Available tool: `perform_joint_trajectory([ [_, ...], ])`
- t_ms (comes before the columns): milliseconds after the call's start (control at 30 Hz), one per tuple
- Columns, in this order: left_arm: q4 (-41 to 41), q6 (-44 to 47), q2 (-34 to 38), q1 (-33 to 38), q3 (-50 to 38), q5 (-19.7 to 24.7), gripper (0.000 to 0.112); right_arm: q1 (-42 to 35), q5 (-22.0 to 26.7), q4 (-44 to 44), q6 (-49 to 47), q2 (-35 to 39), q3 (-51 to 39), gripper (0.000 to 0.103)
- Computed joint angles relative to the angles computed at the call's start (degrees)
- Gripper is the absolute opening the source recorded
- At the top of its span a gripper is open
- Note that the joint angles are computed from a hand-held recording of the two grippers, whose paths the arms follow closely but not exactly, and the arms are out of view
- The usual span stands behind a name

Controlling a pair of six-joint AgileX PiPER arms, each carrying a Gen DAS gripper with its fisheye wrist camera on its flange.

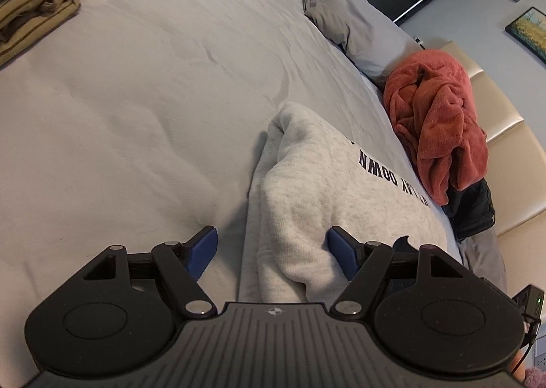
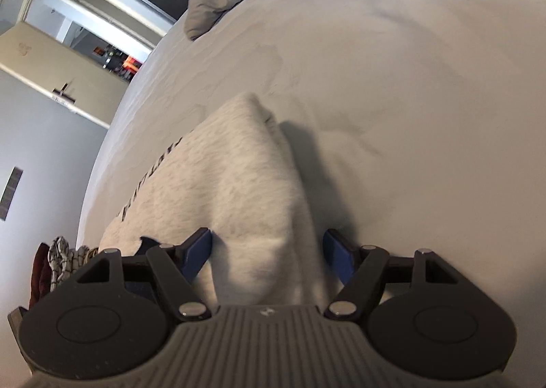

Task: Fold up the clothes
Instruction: 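Grasp the folded sweatshirt edge with both tools, then carry the folded sweatshirt with both tools onto the stack of folded clothes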

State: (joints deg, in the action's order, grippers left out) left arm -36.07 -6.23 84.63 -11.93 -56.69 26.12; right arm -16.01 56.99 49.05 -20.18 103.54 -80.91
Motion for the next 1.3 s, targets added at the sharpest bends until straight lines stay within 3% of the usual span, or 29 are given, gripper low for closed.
perform_joint_trajectory([
  [67, 0.18, 0.31, 0.57, -0.37, -0.69, 0.18, 0.066, 1.13, -0.18, -0.64, 0.48, 0.62, -1.00, 0.065],
  [133, -5.78, 6.03, 1.25, 0.18, -0.69, 0.24, 0.053, 1.78, -0.25, -1.38, 1.83, 0.81, -1.70, 0.062],
  [200, -9.97, 9.33, 1.60, 0.77, -0.51, 0.63, 0.050, 1.90, -0.29, -1.18, 1.67, 0.85, -1.87, 0.056],
  [400, -8.61, 9.86, -0.53, -0.67, -0.14, -1.26, 0.036, 0.99, -0.95, 2.20, -3.75, -1.50, 0.24, 0.042],
  [567, -2.83, 4.84, -3.10, -2.55, -0.48, -2.43, 0.032, -0.19, 0.38, 6.11, -7.03, -3.71, 1.31, 0.038],
  [900, 16.54, -14.35, -13.26, -4.40, 0.09, -3.43, 0.032, 2.23, 0.72, 9.89, -6.53, -9.10, 1.65, 0.037],
  [1100, 17.36, -15.03, -21.26, 2.84, -1.88, 3.93, 0.031, 8.19, -0.13, 10.89, -1.98, -11.46, -1.37, 0.037],
  [1300, 1.90, 2.59, -24.95, 25.32, -11.36, 20.37, 0.031, 19.53, -3.25, 9.96, 7.72, -9.20, -11.07, 0.037],
])
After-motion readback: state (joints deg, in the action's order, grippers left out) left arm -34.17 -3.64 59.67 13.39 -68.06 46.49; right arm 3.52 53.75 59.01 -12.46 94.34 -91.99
